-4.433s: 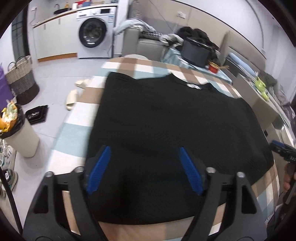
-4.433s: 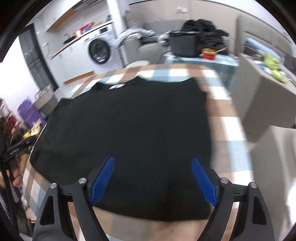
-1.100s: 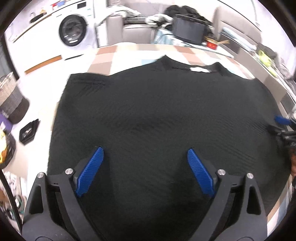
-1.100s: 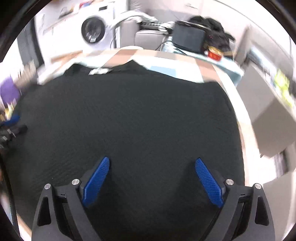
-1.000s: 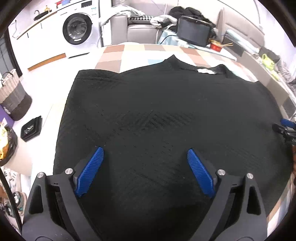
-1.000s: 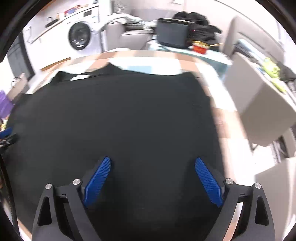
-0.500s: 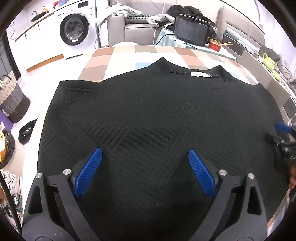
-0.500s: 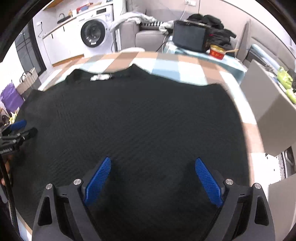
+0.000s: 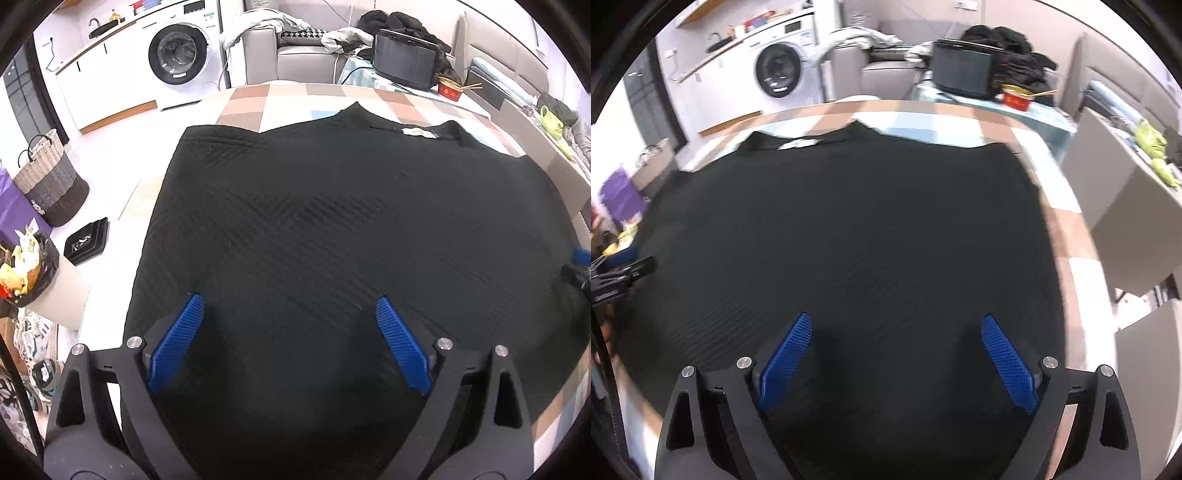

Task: Fold small clothes

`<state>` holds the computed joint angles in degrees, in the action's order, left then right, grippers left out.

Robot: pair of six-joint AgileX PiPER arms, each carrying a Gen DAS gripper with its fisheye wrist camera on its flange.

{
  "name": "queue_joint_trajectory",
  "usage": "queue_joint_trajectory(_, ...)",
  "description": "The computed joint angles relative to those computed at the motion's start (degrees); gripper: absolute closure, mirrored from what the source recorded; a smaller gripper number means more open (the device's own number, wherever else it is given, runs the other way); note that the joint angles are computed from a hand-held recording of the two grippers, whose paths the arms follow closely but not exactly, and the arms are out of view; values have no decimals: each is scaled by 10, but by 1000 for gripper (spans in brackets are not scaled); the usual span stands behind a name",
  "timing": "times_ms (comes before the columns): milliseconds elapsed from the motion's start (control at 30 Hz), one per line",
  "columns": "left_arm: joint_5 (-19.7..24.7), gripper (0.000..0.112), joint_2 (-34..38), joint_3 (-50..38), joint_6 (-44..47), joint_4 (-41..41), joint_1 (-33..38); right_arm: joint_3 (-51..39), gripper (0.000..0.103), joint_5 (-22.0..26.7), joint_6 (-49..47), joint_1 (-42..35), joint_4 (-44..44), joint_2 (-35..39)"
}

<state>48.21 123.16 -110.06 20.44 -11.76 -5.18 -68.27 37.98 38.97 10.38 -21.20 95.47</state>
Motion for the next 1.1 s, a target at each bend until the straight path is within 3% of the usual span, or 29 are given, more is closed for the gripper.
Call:
queue_joint_trajectory(167,-16,19,-53,91,37,-29,10,18,8,10,20,49,-25,1)
queue_joint_trajectory(367,-77,19,-153,246,114,-87,62,75,9,0,45,53,-35,-46)
queue_joint_trajectory(467,-104,19,-190,298,47,1,69,98,9,17,71,61,-52,-70)
queue_joint_trajectory(633,-52,19,-217,327,64,-62,143,119,8,48,115,88,-93,-93)
queue_joint_trajectory(733,-11,20,-231,330,71,-115,195,127,8,27,116,86,-70,-115)
queue_joint_trajectory(833,51,25,-237,330,106,-203,253,128,8,-1,102,77,-34,-130)
queue_joint_trajectory(900,120,36,-229,325,128,-258,288,119,8,4,106,85,-40,-127)
queue_joint_trajectory(933,146,37,-227,328,139,-277,300,115,8,8,111,91,-45,-125)
queue_joint_trajectory(1000,150,37,-237,346,156,-297,306,108,8,4,109,95,-45,-120)
queue_joint_trajectory(1100,101,36,-258,377,168,-305,291,98,8,-2,106,101,-41,-113)
